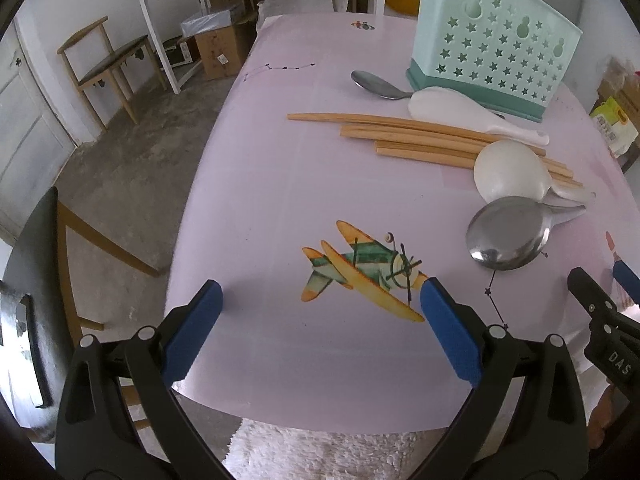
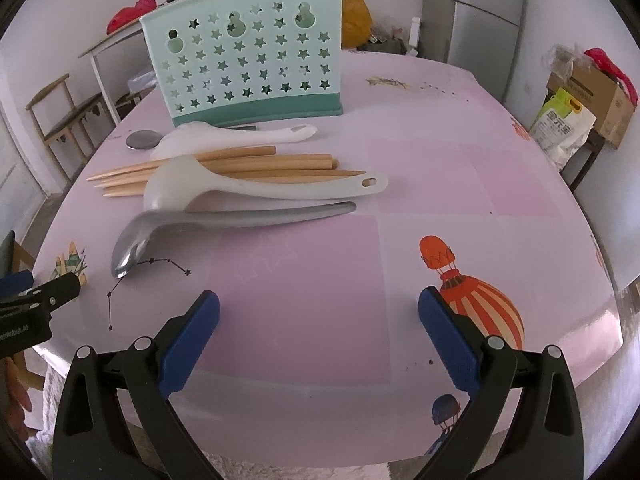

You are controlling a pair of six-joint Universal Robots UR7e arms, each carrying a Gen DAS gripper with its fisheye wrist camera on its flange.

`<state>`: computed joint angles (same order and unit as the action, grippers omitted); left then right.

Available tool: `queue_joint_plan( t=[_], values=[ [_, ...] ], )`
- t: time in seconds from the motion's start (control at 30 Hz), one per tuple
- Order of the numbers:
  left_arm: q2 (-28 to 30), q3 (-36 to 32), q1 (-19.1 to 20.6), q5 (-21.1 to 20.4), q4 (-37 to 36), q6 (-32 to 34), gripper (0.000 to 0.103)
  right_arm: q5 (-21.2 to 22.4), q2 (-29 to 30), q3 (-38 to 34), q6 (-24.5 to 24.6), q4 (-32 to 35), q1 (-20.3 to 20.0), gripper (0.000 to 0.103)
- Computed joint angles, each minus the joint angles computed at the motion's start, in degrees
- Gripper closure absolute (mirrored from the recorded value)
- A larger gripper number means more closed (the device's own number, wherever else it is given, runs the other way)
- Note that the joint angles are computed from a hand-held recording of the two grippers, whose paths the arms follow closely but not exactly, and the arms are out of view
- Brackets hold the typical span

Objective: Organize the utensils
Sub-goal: 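Move both tools forward toward the utensils lying beside the basket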

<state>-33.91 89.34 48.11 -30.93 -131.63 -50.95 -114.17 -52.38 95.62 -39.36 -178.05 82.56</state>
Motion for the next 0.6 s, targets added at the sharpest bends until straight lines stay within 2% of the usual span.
queue_joint_plan(
  t=[0.17,0.3,0.37,0.43,0.5,0.57,0.6],
  values=[
    [0.3,1.4,-0.1,1.7,-3.7,2.2,0.007,-1.5,0.2,-1.6,1.2,3.4,0.4,0.006],
    [-0.2,0.6,0.4,-1.0,-3.4,5.3,0.007,-0.3,-0.3,-1.9,-0.5,5.6,0.1,0.006],
    [0.0,1.3,-0.1,-1.3,-9.0,9.8,0.007,1.3,-0.9,-1.8,-2.4,6.4,-0.4,0.006],
    [1.5,1.6,-1.2,-0.1,-17.5,18.1,0.008,3.1,-1.5,-1.8,-3.2,7.8,-1.0,0.006],
    [3.4,-0.4,-1.7,-1.0,-19.1,24.5,0.009,6.4,-2.6,-1.9,-3.1,9.8,-1.9,0.006],
    [5.6,-3.6,-1.8,-2.9,-17.9,30.5,0.020,9.4,-3.6,-2.1,-2.4,12.1,-2.8,0.006],
    [6.7,-5.4,-1.9,-3.5,-16.0,33.0,0.031,10.7,-4.1,-2.4,-1.8,13.4,-3.2,0.006]
  ],
)
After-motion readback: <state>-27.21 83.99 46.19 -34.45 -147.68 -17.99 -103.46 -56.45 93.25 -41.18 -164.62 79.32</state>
